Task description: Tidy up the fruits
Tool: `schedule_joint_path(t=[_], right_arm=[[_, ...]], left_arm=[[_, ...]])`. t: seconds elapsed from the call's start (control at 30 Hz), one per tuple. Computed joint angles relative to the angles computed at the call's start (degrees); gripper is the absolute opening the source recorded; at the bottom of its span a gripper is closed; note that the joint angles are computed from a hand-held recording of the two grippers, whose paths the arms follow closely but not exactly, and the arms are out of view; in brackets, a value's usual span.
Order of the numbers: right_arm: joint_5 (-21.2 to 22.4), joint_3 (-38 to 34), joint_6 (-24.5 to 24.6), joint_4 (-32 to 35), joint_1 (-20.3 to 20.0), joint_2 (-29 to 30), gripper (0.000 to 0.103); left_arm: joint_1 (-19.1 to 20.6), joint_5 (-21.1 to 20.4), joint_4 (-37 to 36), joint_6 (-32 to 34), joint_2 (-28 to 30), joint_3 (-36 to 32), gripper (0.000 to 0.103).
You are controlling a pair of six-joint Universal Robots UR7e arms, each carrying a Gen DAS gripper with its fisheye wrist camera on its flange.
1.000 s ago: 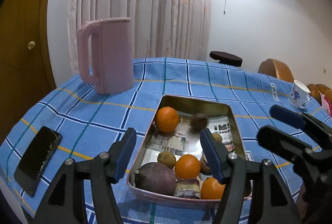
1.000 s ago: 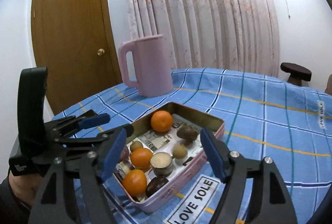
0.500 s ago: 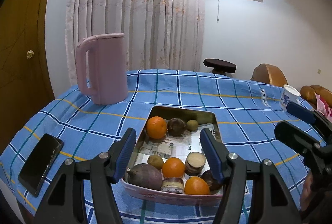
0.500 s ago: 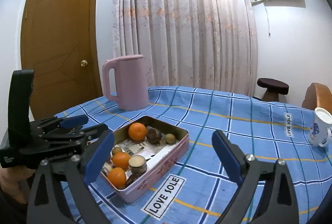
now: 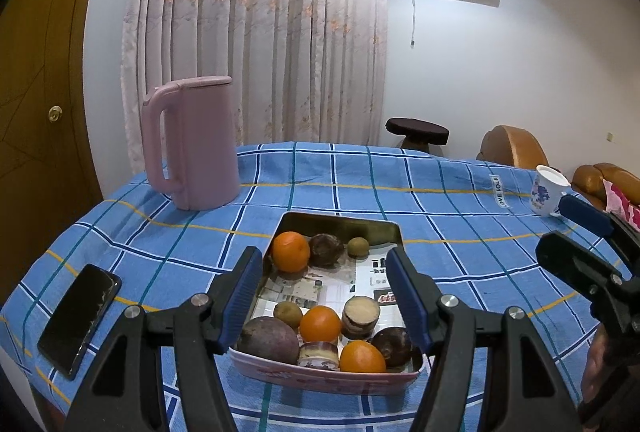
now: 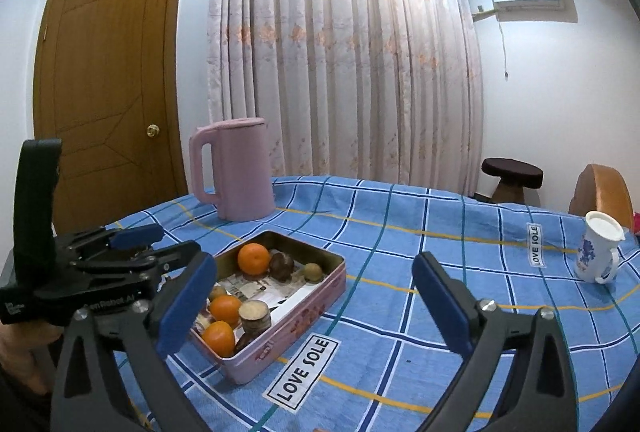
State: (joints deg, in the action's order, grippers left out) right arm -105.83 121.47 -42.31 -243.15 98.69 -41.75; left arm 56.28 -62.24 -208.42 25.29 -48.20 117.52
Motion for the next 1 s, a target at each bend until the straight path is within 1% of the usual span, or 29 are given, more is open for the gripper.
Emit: schedule_joint_path(t=[0.27,0.7,0.9,0.93,0.97,1.0], right_arm=[[-0.16,0.45,0.27,-0.60,-0.11,-0.20,0.101],[-0.62,0.90,-0.66,-1.08,-0.14,-0.36,0.103],[-0.56,1.07,-0.91,-1.53,-0.18,-0.34,0.103],[-0.55,1.19,-1.13,-1.79,-0.19,-0.35,0.103],[-0.60,1.34,-1.34,-2.09,-0.17,-0.37,0.103],[-0.74,1.37,-1.64,-2.44,-0.10,-0.33,0.103]], left_arm=[[-0.29,0.06,-0.07,0.07,-0.08,0.25,0.066],[-0.60,0.94,-0.78,-0.24,0.27,0.05,0.066],[-1.00,0.70,-1.17,-0.02,0.00,0.44,0.066],[-1.02,0.51,-1.05,-0.09,-0.09,0.50,0.070],[-1.11,0.38,-1.07,-0.26,-0.17,0.63,0.078],[-1.19,0.26,-1.11,-0.34,-0.28,0.77,0.081]])
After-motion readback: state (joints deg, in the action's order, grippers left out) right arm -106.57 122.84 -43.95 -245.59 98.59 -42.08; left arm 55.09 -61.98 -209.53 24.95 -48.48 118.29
